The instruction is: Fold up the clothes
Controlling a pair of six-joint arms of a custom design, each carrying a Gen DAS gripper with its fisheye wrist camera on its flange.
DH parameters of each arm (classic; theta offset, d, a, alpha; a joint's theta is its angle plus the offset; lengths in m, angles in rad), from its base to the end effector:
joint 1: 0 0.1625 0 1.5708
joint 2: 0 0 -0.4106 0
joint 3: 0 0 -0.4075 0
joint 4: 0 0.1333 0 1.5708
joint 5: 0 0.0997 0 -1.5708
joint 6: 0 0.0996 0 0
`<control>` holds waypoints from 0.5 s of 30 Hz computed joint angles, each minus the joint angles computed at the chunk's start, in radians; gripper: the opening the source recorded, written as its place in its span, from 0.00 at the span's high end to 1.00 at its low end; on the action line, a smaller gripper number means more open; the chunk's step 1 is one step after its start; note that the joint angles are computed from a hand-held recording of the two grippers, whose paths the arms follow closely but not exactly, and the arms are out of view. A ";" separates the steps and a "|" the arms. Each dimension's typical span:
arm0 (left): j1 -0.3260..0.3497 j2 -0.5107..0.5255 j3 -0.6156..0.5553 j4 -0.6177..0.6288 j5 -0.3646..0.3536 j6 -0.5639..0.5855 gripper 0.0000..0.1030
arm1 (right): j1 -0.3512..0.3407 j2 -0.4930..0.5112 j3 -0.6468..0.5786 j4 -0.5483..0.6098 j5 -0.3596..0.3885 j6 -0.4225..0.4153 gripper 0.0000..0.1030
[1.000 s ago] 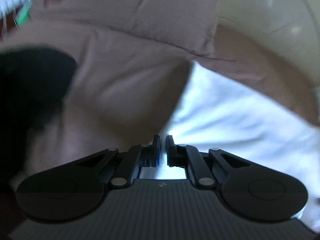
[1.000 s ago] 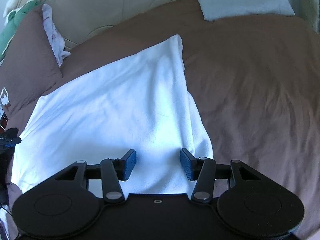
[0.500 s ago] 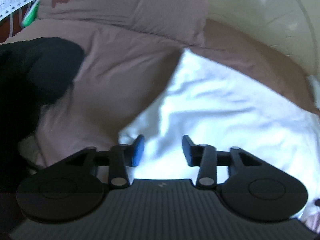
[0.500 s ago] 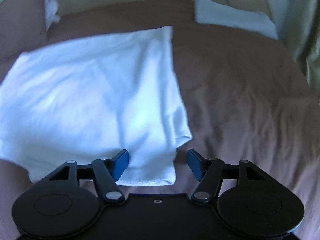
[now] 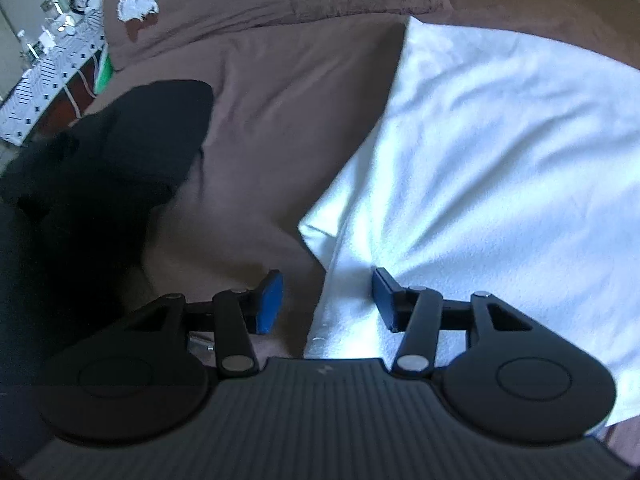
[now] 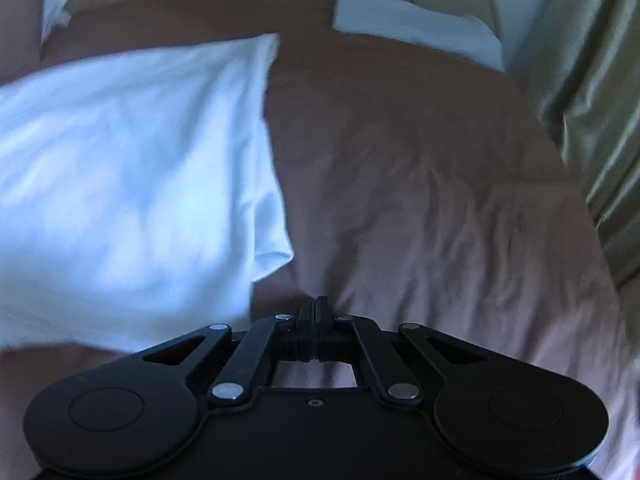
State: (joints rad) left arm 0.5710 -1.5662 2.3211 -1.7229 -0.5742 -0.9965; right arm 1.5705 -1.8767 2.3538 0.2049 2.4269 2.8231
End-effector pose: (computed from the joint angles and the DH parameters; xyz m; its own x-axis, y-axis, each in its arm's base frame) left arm -0.1774 -0.3718 0.1928 -0.5238 0.0142 -0.8517 0.4663 0.8416 -0.2727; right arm 0.0580 -0.2262 0.2484 -0.6223 0.3597 0.6952 -0.2050 0.7823 -0.5882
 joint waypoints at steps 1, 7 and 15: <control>-0.015 -0.015 -0.003 0.001 0.000 0.001 0.55 | -0.017 -0.046 0.002 0.014 -0.046 0.013 0.96; 0.046 -0.005 -0.026 -0.489 -0.115 0.458 0.51 | -0.231 -0.151 -0.099 0.160 -0.509 -0.043 0.54; 0.241 0.299 -0.156 -0.761 -0.063 0.750 0.40 | -0.223 0.144 -0.239 0.065 -0.484 -0.187 0.42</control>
